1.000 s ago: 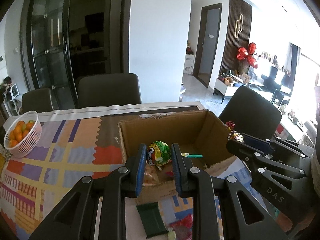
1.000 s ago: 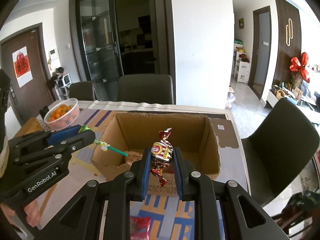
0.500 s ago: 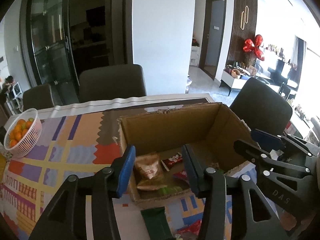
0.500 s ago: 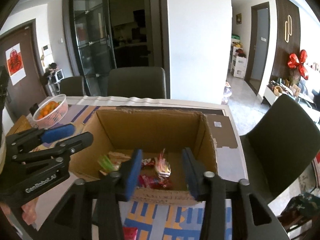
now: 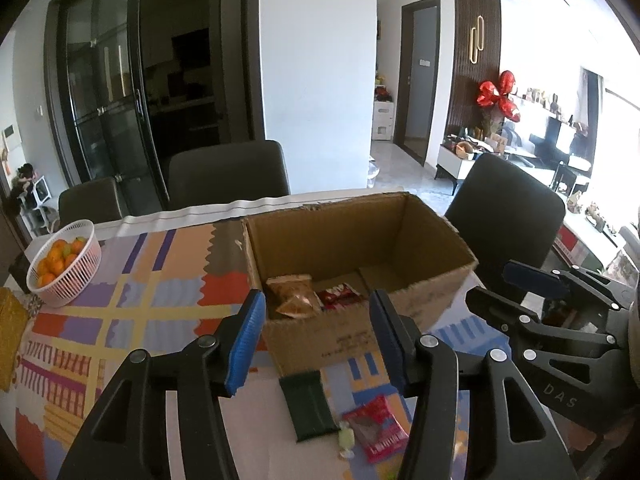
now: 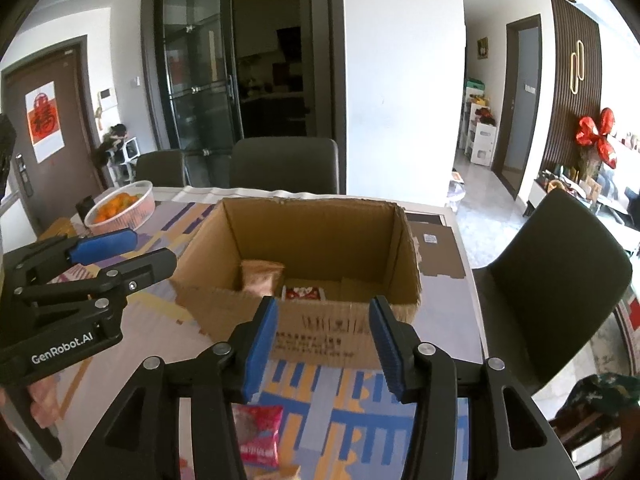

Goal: Organize snacks
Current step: 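Withdraw both open grippers from the box back to the snack pile, then grasp the green-yellow packet with the left gripper while the right gripper grasps the white DENMAS bag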

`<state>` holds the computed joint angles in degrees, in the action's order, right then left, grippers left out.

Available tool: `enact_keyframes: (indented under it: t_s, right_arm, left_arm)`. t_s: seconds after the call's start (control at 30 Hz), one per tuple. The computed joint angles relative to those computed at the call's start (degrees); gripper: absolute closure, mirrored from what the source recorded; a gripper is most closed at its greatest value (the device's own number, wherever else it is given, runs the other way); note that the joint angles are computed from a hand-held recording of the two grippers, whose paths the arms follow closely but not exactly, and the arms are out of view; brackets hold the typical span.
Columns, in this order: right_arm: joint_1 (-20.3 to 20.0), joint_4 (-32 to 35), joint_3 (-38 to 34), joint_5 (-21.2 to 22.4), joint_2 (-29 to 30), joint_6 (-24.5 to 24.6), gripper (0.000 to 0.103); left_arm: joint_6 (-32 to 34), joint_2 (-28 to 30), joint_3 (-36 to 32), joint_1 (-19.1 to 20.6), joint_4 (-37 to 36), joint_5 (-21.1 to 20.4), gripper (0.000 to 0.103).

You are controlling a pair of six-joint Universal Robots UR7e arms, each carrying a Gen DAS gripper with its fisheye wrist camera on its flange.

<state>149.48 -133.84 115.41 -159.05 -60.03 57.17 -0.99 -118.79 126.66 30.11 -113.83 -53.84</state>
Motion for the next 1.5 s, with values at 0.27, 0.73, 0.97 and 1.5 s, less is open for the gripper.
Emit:
enact_keyframes:
  t_s: [0.27,0.73,0.97,1.5]
  right_arm:
    - [4.3,12.7,-1.5,1.3,-0.9,10.8,0.055]
    - [9.6,22.2,-2.1,6.3,-0.5,19.5,0.055]
    - [10.6,21.9,-0.8,10.1,0.1,19.4,0.055]
    - [9.5,11.3,5.1,17.9,1.4,14.6,0.055]
  left_arm:
    - [-6.3,-7.2,0.2,-5.9,11.8,-0.5,0.049]
    - [-20.7,-18.7,0.7,-17.7,33.6,-0.8,0.049]
    - [-27.7,-23.9,1.5,-23.3,43.8,-2.9,0.049]
    - [-29.5,-31.0,6.2,-24.0,51.2,-9.9,0.049]
